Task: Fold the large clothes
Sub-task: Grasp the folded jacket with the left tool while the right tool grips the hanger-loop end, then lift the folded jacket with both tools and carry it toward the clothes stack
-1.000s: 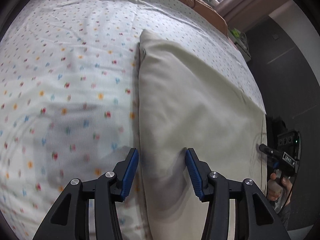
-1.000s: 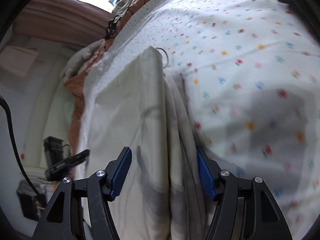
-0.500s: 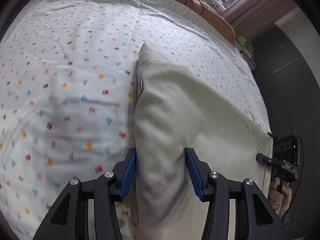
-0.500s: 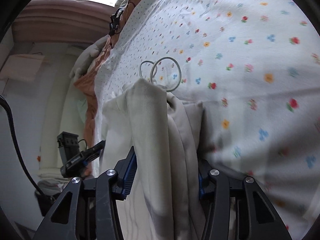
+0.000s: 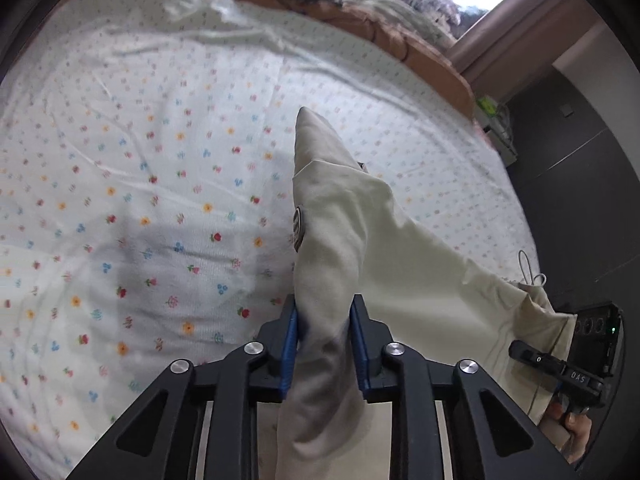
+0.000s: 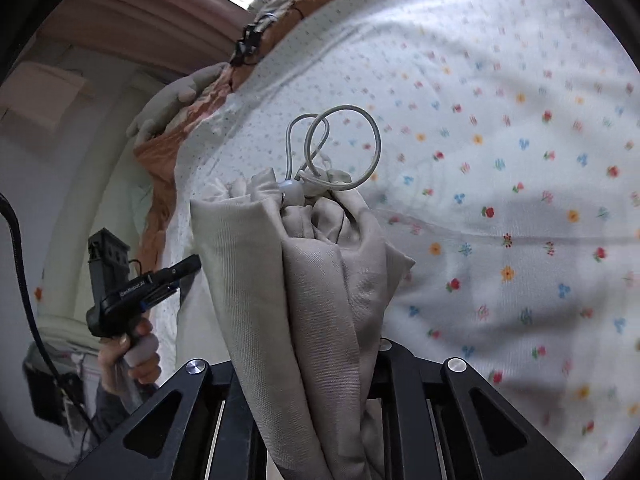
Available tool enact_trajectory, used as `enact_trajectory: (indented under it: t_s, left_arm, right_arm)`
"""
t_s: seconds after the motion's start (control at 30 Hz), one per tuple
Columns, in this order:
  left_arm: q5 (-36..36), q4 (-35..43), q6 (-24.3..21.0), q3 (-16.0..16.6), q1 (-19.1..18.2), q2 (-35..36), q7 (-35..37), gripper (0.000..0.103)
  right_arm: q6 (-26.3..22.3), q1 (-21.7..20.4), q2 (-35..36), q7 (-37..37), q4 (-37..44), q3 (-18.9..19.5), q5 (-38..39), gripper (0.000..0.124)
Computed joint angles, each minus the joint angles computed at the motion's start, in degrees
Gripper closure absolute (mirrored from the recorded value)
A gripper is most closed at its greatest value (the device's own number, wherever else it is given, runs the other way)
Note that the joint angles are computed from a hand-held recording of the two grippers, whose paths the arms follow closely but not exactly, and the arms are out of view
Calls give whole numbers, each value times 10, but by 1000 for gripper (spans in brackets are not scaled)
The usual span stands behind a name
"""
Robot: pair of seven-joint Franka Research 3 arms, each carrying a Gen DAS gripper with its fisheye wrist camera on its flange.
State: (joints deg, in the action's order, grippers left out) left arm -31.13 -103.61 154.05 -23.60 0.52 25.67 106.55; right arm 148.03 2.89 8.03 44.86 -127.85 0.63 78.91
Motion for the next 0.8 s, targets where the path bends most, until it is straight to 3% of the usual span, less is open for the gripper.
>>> enact_trajectory:
  t_s: [0.13, 0.33, 0.63, 0.8]
  left_arm:
    - [-57, -49, 24, -26, 23, -61, 56, 80]
    - [-181, -122, 44, -28, 20, -169, 152, 82]
    - [-346, -234, 41, 23, -37, -347, 259, 85]
    - [-384, -310, 47, 63, -86, -458, 269, 86]
  right_arm:
    - [32, 15, -52, 1, -30, 3, -2, 111]
    - [81, 48, -152, -7, -90, -2, 23, 111]
    - [167, 108, -299, 59, -187, -4, -27, 111]
    - [211, 117, -411, 170, -260, 40, -118, 111]
